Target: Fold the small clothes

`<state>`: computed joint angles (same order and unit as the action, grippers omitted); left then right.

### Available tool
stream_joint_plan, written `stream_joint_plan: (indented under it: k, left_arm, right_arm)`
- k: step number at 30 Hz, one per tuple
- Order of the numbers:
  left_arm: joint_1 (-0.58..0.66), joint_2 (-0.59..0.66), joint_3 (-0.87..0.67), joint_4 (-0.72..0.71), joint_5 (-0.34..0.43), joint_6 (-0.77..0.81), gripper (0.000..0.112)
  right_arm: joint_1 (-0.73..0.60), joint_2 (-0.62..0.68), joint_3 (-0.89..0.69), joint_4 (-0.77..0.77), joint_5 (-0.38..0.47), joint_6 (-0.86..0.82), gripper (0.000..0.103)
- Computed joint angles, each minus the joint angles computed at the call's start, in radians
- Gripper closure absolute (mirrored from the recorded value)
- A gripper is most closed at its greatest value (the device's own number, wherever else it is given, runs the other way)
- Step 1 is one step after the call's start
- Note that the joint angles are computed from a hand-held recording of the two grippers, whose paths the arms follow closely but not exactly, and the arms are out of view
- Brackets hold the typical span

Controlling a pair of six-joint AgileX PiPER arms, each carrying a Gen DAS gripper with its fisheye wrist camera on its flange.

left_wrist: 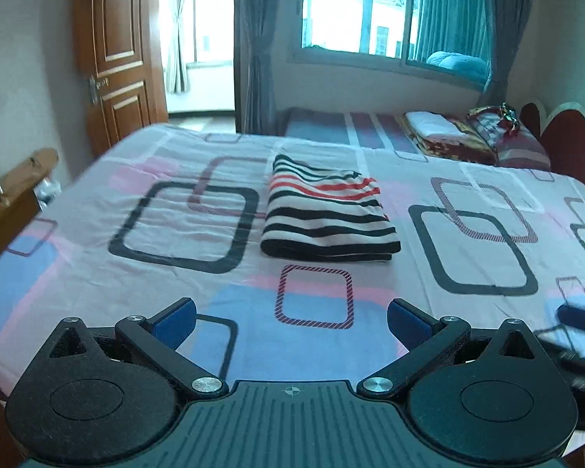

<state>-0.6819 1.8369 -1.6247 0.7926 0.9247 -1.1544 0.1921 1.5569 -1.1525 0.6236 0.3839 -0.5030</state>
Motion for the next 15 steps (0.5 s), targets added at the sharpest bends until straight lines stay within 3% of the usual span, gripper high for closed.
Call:
stream_joint_plan:
  k: [5,11,15]
  left_arm:
    - [-0.070,-0.074,0.080,0.068,0.037,-0.091,0.009]
    - [-0.130,-0.084,0.078,0.090,0.126,-0.088,0.009]
    - [-0.152,-0.103,0.101,0.100,0.140,-0.118,0.009]
  right_arm:
    - [0.033,-0.143,0.127,-0.067,-0.106,0.054,0.001]
    - [0.017,-0.219,0.187,0.003,-0.102,-0.008,0.001]
    - [0.030,-0.246,0.210,-0.081,-0.117,0.072,0.001]
